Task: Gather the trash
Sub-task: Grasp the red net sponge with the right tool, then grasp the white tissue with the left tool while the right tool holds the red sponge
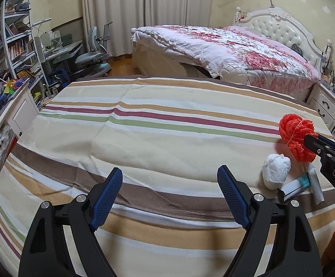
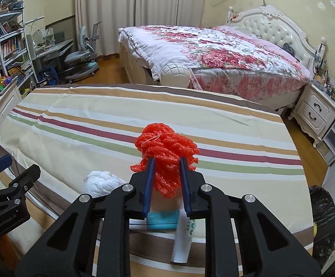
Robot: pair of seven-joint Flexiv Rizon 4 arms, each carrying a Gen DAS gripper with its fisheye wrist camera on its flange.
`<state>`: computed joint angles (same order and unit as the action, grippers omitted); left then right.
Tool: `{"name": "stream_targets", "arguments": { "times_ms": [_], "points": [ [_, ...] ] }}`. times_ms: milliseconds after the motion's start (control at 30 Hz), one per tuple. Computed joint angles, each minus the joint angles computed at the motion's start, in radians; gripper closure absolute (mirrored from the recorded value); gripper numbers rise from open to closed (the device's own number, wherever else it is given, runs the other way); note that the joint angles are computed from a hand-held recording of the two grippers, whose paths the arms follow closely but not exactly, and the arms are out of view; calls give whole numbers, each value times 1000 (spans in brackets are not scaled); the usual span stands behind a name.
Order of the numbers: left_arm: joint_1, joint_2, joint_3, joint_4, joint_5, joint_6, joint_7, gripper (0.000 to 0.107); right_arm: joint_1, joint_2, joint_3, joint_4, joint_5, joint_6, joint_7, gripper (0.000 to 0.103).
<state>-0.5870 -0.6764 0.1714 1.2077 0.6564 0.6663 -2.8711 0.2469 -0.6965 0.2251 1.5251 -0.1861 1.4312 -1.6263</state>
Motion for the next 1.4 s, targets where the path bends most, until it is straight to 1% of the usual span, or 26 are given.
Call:
{"name": "stream_targets", "arguments": {
  "times_ms": [133,333,433,533,700,767,800,933,967,1000,1067,1100,1267,1400],
  "points": [
    [3,-21,-12,-37,-8,12,30,25,-6,3,-33,-6,5,25,28,82],
    [0,-81,-17,-131,-40,16,98,25,-11,2,-109,-4,-13,64,99,82],
    [1,-116,-19,-176,-67,19,137,25,-43,-8,-104,-14,-11,56,125,82],
    [5,-150,-22,-216,-102,24,178,25,-57,-16,-115,-9,-17,56,144,82],
    [7,-184,-16,-247,-146,56,223,25,-85,-18,-104,14,-19,63,152,82],
    [10,-192,-16,-251,-163,69,241,35,-96,-21,-93,15,-18,63,152,82],
    [14,-196,-18,-254,-173,75,251,37,-101,-23,-87,15,-17,62,151,82],
    [19,-207,-18,-258,-207,97,282,52,-107,-24,-80,23,-19,70,144,82],
    [20,-208,-19,-254,-212,111,288,58,-104,-19,-84,34,-19,77,145,82],
    [21,-208,-20,-249,-218,128,294,61,-102,-17,-87,38,-21,83,145,82],
    [26,-207,-23,-236,-231,165,308,75,-101,-17,-88,42,-23,89,147,82],
    [26,-206,-23,-231,-237,178,313,77,-105,-19,-84,38,-24,87,146,82],
    [11,-207,0,-228,-245,192,314,81,-103,-15,-88,46,-27,95,153,83],
    [-4,-197,21,-217,-233,195,290,82,-104,-7,-88,61,-28,107,157,83]
  ]
}}
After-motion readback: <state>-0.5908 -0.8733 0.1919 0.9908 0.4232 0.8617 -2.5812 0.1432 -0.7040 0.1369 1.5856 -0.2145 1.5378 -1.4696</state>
